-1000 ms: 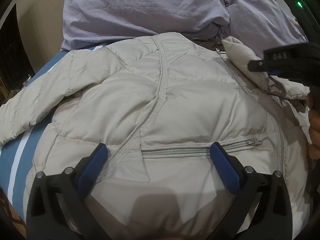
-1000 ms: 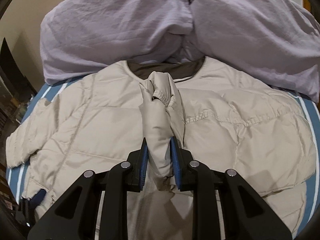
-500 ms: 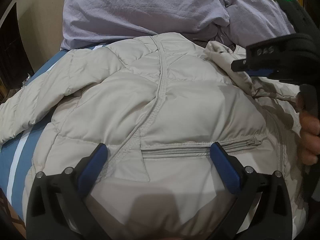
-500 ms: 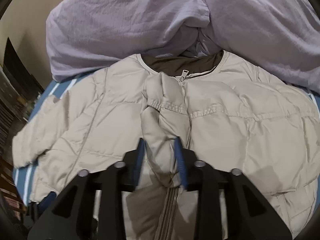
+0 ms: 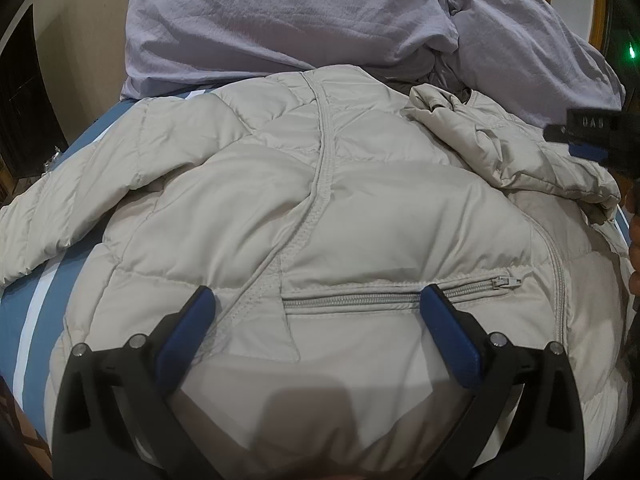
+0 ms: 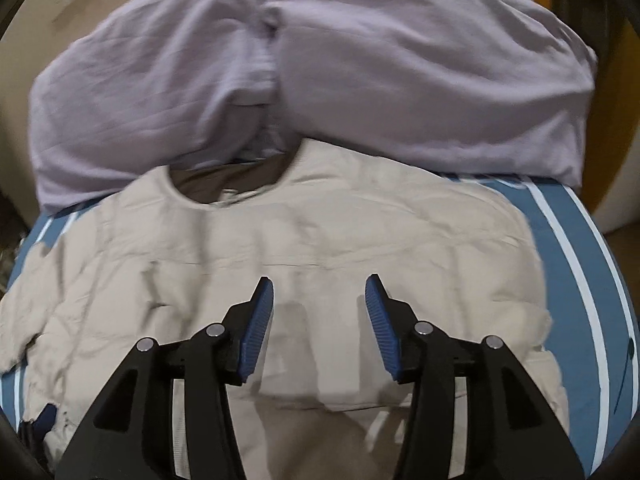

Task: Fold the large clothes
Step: 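Reach the left tool to the other sleeve cuff and close on it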

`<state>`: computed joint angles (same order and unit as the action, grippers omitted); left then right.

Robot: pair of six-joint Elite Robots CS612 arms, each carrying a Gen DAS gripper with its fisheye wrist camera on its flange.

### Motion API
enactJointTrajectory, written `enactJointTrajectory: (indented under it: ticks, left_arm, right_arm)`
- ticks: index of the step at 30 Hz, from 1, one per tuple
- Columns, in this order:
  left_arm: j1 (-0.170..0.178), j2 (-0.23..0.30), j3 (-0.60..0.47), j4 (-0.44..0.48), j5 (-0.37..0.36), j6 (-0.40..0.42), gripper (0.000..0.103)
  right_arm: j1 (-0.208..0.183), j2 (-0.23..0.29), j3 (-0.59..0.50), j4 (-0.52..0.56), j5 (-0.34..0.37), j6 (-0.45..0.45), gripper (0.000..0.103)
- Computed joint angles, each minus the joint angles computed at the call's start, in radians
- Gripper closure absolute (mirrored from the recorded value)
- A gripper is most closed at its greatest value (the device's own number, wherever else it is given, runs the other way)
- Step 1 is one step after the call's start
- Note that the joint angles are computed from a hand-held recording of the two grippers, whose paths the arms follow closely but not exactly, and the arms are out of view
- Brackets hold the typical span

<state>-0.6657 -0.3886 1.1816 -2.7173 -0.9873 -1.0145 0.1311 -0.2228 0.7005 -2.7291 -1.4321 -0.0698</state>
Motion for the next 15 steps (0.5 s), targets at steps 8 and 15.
enactJointTrajectory:
  ticks: [8, 15]
  left_arm:
    - [-0.006, -0.012, 0.031, -0.044, -0.007, 0.01, 0.002]
    - [-0.016, -0.03, 0.071, -0.092, 0.01, 0.008, 0.002]
  right_arm:
    - [-0.002, 0.029, -0.043, 0.053, -0.008, -0.016, 0.052]
    - [0.014, 0.065, -0.099, 0.128, -0.013, -0.056, 0.052]
